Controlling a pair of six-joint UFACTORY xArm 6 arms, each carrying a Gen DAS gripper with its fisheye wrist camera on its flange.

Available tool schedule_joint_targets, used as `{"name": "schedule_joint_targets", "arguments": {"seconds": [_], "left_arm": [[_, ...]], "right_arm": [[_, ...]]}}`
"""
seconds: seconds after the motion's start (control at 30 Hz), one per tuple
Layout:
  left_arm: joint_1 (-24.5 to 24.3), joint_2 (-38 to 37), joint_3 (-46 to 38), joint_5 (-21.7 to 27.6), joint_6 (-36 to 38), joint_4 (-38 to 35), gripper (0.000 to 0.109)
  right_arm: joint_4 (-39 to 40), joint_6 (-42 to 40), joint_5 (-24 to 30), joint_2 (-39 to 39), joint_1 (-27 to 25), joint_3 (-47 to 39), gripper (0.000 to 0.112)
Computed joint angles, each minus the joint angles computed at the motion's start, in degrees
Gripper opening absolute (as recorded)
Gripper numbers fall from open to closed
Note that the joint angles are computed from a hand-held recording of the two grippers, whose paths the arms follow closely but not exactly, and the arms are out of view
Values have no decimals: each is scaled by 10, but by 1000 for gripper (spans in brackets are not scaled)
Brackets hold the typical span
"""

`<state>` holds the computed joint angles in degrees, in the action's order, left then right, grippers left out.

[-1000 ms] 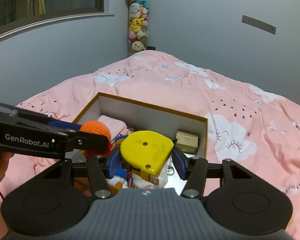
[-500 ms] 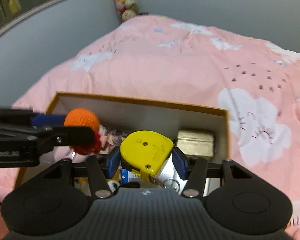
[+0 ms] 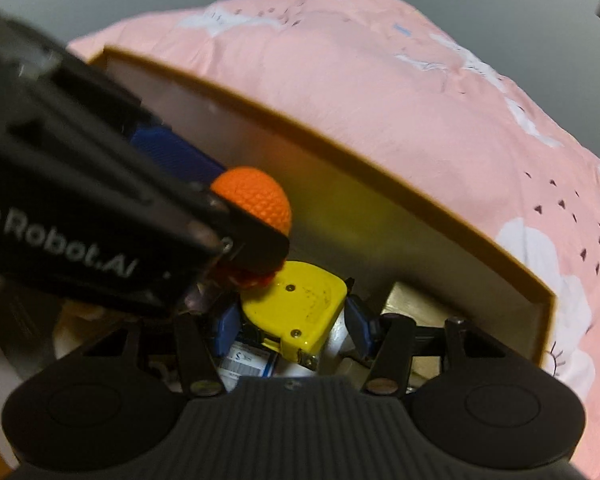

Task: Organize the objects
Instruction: 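Carry the ball and tape measure over the orange box with both grippers, then lower the ball and tape measure into the box and open both grippers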

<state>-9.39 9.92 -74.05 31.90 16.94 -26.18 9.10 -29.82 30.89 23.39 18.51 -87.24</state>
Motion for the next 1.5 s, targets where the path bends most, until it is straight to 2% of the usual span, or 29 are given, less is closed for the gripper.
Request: {"name": "schedule_joint_targets", "arguments": {"seconds": [0.47,0.63,0.8,0.93,1.0,1.07,1.37,1.5], "left_arm": [[-1,18,-15,16,-42,36,52],[-7,27,-28,29,-46,51,52],[-15,32,-33,35,-85,96,54],[-18,25,-23,27,-93,102,61],[-19,18,-14,19,-92,94,70],[-19,11,-9,15,-94,91,71],[-32,-90,80,-35,-147,150,71],[-42,-171,159,-88,-245,251,75]], "right_arm": [[4,-15,22,-11,-5,-1,58],[12,-42,0,-54,-8,45,58],[-38,-8,-23,-86,-16,87,58],[-24,-1,-26,-100,-26,103,58],[-15,1,-27,-107,-29,110,58],[-10,1,-28,-114,-31,117,58],[17,11,-31,-182,-30,170,60],[25,35,-45,-235,-29,217,66]]}}
